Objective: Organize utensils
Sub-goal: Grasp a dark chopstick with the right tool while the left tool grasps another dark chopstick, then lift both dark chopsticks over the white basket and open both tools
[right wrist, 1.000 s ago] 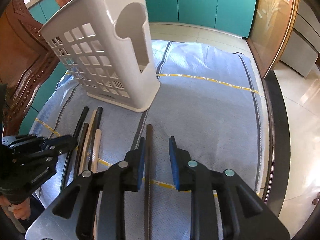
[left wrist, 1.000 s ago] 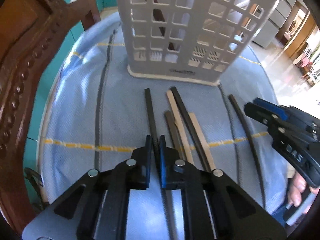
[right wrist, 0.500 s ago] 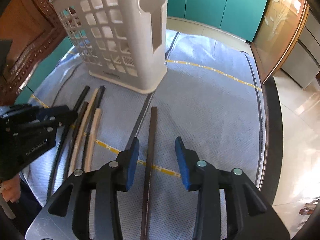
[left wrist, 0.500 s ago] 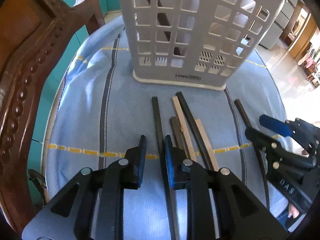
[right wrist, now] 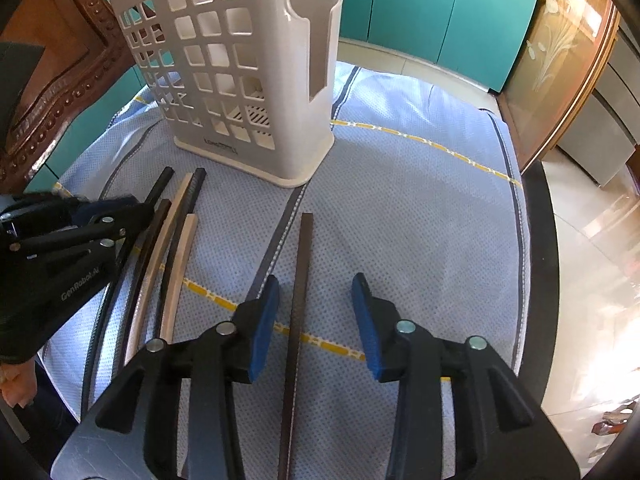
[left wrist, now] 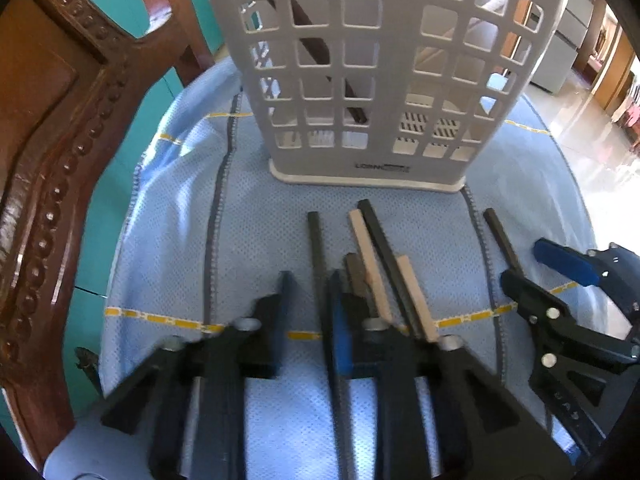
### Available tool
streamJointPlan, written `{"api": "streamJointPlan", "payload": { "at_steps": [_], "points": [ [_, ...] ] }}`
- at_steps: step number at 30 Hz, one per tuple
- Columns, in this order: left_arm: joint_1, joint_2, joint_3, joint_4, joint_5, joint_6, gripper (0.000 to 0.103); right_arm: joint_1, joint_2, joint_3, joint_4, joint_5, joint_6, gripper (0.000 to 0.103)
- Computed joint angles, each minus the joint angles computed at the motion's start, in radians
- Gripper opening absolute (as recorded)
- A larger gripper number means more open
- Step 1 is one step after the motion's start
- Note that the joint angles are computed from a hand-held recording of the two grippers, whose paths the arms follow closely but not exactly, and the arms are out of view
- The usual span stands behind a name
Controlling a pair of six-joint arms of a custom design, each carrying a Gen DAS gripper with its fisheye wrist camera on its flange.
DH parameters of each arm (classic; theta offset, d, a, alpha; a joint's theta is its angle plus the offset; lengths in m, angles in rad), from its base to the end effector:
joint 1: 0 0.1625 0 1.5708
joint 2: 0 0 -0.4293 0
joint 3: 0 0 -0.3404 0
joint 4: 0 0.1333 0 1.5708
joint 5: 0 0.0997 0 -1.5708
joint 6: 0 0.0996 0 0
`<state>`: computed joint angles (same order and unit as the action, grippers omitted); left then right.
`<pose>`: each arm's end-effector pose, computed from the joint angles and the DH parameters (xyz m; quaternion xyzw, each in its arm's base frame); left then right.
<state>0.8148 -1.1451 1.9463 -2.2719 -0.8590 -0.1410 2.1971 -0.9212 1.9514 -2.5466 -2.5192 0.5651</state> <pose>-0.2027 -0.5041 0.2240 0.3000 0.8870 -0.1086 0.3339 0.3538 -0.3997 0.1491 0.0396 -0.8885 0.2361 0.3914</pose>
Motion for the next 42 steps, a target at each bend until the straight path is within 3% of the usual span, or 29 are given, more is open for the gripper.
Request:
{"api": "streamJointPlan", "payload": {
  "at_steps": [1,2,4,6,10,14,22,27,30,32,36,39,42],
  "points": [
    [0.0,0.002,-0.002,-0.001,-0.002,-0.005,0.009,0.0,0.0,0.003,-0.019,0.011,-0.009,0.013],
    [0.013,0.011,-0.002,-0.023,-0.004,0.01,0.008,-0.002,-0.013,0.014,-0.034,0.03,-0.017,0.007],
    [0.021,0.007,-0.005,-0.029,-0.028,-0.001,0.007,-0.003,-0.016,0.027,-0.096,0.059,-0.045,0.006],
    [0.019,-0.004,0.004,-0.059,-0.038,0.001,0.007,0.018,-0.016,0.034,-0.167,0.029,-0.082,0.006],
    [-0.015,-0.069,0.043,-0.135,-0.022,0.049,0.007,0.071,-0.046,0.059,-0.391,0.019,-0.226,0.006],
    [-0.069,-0.177,0.085,-0.215,-0.061,0.109,0.007,0.145,-0.072,0.079,-0.612,0.014,-0.398,0.006],
    [-0.17,-0.346,0.109,-0.314,-0.077,0.152,0.007,0.249,-0.119,0.055,-0.821,0.079,-0.56,0.006],
    [-0.183,-0.321,-0.008,-0.401,-0.106,0.222,0.007,0.26,-0.082,-0.085,-0.902,0.086,-0.663,0.006],
    [-0.176,-0.268,-0.084,-0.513,-0.121,0.245,0.007,0.253,-0.026,-0.186,-1.009,0.054,-0.752,0.006],
    [-0.163,-0.231,-0.115,-0.619,-0.134,0.241,0.007,0.251,0.019,-0.234,-1.12,0.036,-0.792,0.006],
    [-0.13,-0.166,-0.111,-0.826,-0.131,0.249,0.007,0.222,0.111,-0.296,-1.37,-0.014,-0.956,0.007],
    [-0.112,-0.115,-0.109,-0.855,-0.079,0.277,0.007,0.189,0.122,-0.27,-1.352,-0.021,-0.938,0.006],
    [-0.085,-0.086,-0.117,-0.805,-0.088,0.258,0.007,0.17,0.123,-0.248,-1.325,-0.008,-0.913,0.007]
  ]
}}
